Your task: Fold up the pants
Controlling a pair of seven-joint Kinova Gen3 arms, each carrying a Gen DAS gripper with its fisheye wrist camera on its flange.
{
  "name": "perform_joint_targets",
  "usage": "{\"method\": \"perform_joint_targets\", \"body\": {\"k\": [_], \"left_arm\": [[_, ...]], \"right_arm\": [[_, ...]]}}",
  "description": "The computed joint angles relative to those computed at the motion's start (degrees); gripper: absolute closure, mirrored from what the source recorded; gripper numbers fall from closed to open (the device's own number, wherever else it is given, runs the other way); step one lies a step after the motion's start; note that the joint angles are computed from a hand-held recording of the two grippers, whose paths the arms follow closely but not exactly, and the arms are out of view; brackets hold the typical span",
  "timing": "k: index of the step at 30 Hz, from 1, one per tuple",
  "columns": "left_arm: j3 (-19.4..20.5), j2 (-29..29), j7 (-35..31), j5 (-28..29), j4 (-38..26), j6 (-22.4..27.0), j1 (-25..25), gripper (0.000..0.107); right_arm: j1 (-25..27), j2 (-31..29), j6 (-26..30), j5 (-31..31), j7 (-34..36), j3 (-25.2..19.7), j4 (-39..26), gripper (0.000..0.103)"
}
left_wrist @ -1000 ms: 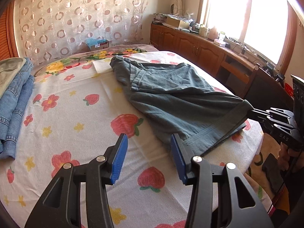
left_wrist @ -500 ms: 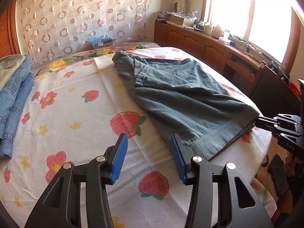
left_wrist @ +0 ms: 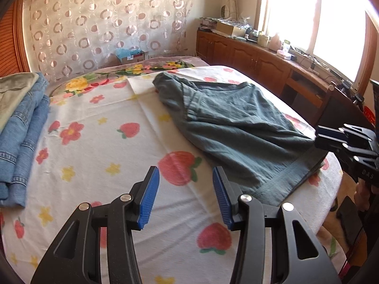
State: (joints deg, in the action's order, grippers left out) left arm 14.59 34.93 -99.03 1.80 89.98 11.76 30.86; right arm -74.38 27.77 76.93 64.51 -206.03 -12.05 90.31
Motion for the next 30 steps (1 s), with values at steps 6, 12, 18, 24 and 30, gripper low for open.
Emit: {"method": "perform_joint_targets", "body": {"k": [6, 12, 18, 24, 30], "left_arm": [[-1.9, 0.0, 0.8, -0.3, -0.9, 0.3, 0.1, 0.059], [-2.2, 0.3, 1.2, -0.6, -1.4, 0.4, -0.3, 0.059], [-2.0, 0.5, 1.2, -0.5, -1.9, 0.7, -1.1, 0.059], [-1.5, 0.5, 1.2, -0.1, -1.5, 0.4, -1.9, 0.059], [-1.1, 0.6, 0.9, 0.2, -1.3, 0.7, -2.5, 0.059]], "right_arm": [[4.9, -0.5, -10.1, 2.2, 5.4, 3.0, -1.0, 0.081], [9.6, 1.3, -17.7, 0.4, 12.8, 5.4, -4.5, 0.081], [12.1, 3.6, -21.7, -4.8, 21.4, 8.1, -8.8, 0.081], [13.5, 6.4, -24.3, -10.3, 29.5, 10.7, -14.4, 0.081], [13.8, 9.8, -22.3, -16.5, 37.9, 12.9, -20.4, 0.081]]}}
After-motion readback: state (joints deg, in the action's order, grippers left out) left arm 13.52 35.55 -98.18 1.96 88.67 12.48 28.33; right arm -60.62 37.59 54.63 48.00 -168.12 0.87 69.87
